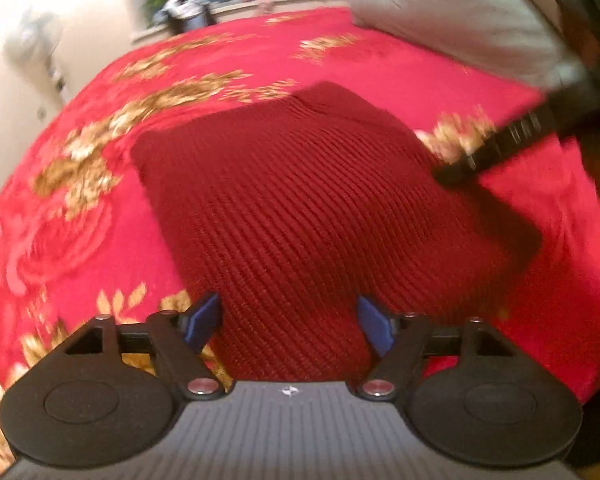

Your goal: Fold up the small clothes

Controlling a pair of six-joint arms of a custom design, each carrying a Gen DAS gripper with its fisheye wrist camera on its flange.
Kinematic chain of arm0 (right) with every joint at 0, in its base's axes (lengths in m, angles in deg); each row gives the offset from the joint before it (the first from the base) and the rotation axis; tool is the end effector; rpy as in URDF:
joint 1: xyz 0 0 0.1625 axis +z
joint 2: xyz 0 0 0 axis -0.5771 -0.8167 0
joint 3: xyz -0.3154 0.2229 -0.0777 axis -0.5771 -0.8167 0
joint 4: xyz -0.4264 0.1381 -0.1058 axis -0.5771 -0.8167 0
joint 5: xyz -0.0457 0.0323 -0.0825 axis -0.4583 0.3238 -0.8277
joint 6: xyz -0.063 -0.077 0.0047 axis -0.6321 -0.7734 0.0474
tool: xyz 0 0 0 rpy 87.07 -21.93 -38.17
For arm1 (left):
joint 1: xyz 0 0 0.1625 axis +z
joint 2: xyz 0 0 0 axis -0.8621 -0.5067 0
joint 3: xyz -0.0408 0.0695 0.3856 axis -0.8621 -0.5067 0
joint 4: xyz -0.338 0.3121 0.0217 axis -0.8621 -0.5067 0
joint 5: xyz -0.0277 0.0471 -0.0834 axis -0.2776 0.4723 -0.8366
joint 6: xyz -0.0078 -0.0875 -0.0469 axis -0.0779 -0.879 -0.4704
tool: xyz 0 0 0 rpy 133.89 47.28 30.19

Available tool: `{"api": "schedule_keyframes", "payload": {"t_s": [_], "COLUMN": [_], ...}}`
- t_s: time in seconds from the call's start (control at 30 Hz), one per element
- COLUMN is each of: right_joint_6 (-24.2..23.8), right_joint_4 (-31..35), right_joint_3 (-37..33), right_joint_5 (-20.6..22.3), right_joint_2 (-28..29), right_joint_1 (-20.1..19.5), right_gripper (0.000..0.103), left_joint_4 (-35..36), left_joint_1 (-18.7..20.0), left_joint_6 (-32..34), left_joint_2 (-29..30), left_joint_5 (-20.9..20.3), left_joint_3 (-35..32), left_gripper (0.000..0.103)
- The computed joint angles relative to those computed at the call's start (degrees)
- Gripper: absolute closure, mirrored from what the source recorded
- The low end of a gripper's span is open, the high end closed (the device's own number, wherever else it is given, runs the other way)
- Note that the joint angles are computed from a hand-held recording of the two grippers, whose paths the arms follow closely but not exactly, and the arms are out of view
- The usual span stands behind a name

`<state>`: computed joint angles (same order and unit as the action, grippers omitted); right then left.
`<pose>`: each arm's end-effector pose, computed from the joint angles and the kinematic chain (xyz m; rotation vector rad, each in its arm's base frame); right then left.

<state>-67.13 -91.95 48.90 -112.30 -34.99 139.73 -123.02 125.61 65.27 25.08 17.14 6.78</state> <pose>0.3200 -0.8253 0.0644 0.5382 -2.7463 0.5605 -0.1117 -0.7621 0.2649 0.6849 2.1248 -0.6535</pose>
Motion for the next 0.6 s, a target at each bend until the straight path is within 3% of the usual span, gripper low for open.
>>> {"api": "schedule_keyframes", "payload": {"t_s": [0.07, 0.13, 0.2, 0.27, 0.33, 0.43, 0.53, 0.6], "right_joint_6": [-1.91, -3.07, -3.95, -2.94, 0.32, 7.99, 13.4, 14.56], "right_joint_4": [-2.2, -2.97, -5.81, -9.07, -10.64, -7.51, -2.78, 0.54], "right_joint_3": [0.98, 1.13, 1.64, 2.13, 1.28, -2.07, -4.34, -6.5], "right_joint_5": [0.23, -0.23, 0.22, 0.99, 0.07, -3.62, -2.46, -1.55], "right_joint_2": [-0.4, -0.42, -0.58, -0.76, -0.31, 1.51, 2.69, 4.1], "right_joint_1": [0.35, 0.67, 0.76, 0.44, -0.06, -1.02, -2.25, -2.76], "right_gripper": [0.088, 0.084, 0.072, 0.044, 0.032, 0.032, 0.032, 0.032], "left_joint_4": [3.62, 10.11, 13.16, 13.26, 14.44, 23.9, 33.93, 36.78], "left_joint_1": [0.61, 1.82, 3.02, 4.31, 5.8, 8.98, 12.35, 14.54], "left_joint_6": [-0.87, -5.79, -9.79, -11.84, -13.26, -20.86, -29.18, -32.28], "left_joint_2": [-0.16, -0.86, -1.57, -1.39, 0.09, 4.4, 10.56, 14.21], "left_joint_5": [-1.72, -6.02, -10.58, -13.13, -15.1, -19.04, -24.35, -29.53], "left_joint_3": [-1.41, -4.41, -7.33, -10.29, -14.61, -25.17, -37.92, -44.46], "left_gripper": [0.019, 0.018, 0.016, 0.01, 0.01, 0.003, 0.002, 0.001]}}
